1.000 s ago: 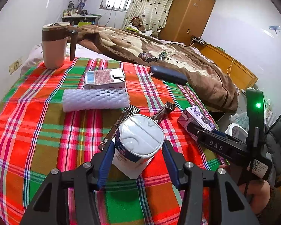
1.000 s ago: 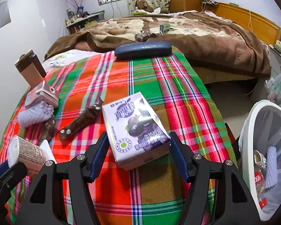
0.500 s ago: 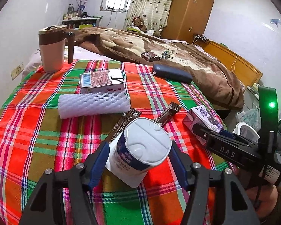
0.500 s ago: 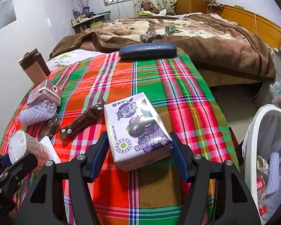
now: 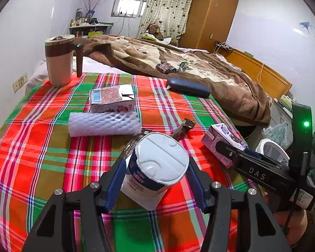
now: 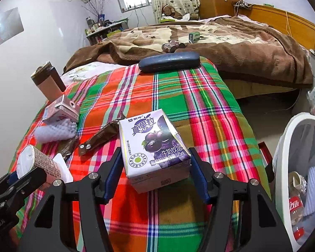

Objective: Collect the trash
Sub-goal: 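Grasp the purple juice box with the right tool while the left tool holds the can, then carry the can and juice box over the wastebasket and open both tools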

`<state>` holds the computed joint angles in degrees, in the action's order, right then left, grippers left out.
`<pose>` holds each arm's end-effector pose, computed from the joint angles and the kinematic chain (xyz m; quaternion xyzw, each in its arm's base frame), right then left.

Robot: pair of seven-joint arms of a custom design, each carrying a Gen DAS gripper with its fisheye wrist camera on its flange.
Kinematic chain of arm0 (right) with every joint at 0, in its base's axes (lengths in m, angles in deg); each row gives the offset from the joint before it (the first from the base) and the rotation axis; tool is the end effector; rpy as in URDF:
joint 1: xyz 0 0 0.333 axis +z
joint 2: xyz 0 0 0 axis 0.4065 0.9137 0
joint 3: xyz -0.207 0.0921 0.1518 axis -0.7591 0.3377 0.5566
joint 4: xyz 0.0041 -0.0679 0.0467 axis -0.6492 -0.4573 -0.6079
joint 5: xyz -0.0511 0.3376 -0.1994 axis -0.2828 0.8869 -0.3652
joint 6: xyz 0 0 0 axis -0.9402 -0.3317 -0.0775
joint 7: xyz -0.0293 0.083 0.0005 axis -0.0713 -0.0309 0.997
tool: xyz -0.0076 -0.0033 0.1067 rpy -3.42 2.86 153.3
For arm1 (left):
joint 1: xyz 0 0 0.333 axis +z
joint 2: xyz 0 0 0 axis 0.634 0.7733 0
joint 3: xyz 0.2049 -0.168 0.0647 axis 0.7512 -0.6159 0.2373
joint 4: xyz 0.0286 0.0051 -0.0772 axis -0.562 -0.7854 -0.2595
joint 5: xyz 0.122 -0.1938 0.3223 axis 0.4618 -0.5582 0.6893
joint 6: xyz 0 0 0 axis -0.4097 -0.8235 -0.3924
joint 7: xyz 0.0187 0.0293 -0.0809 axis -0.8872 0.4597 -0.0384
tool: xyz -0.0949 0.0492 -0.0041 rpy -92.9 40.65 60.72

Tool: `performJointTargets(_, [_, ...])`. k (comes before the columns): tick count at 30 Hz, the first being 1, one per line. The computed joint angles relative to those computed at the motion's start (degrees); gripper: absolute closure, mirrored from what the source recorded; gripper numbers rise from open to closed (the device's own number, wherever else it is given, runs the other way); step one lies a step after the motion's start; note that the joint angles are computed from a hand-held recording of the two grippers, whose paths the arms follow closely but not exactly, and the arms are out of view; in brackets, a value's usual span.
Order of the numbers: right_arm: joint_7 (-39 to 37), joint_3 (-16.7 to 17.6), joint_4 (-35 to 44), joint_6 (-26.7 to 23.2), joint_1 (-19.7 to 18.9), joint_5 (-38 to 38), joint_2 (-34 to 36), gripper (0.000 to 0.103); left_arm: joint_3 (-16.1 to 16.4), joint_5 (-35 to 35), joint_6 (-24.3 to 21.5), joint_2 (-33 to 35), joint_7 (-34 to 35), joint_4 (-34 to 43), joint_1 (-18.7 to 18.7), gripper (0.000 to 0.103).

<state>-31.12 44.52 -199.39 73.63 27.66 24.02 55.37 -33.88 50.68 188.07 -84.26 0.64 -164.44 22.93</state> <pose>0.5500 0.0086 0.3604 -0.8185 0.4344 -0.0695 0.3696 0.4267 -0.3007 0.3772 -0.8066 0.4264 -0.2958 0.2831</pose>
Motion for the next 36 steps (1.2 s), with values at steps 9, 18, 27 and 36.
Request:
performJointTargets(9, [-1.99, -2.13, -0.97, -3.32, -1.68, 1.11, -3.18, 0.041, -1.73, -0.75, -4.15, 0.15, 2.27, 3.2, -2.26, 0.045])
performJointTargets(18, [-2.61, -4.3, -0.86, -6.07, -3.96, 1.31, -4.53, 0.041, -2.14, 0.75, -5.82, 3.54, 3.89, 8.75, -4.67, 0.045])
performJointTargets(27, [-3.38, -5.7, 1.17, -6.75, -6.6, 2.07, -3.71, 0.041, -0.64, 3.67, -5.57, 11.03, 6.45, 17.93, -8.14, 0.045])
performJointTargets(36, [-2.92, -6.39, 4.64, -6.4, -9.58, 2.97, -0.94, 0.041, 2.62, 4.34, -3.51, 19.95, 12.02, 28.82, -12.33, 0.045])
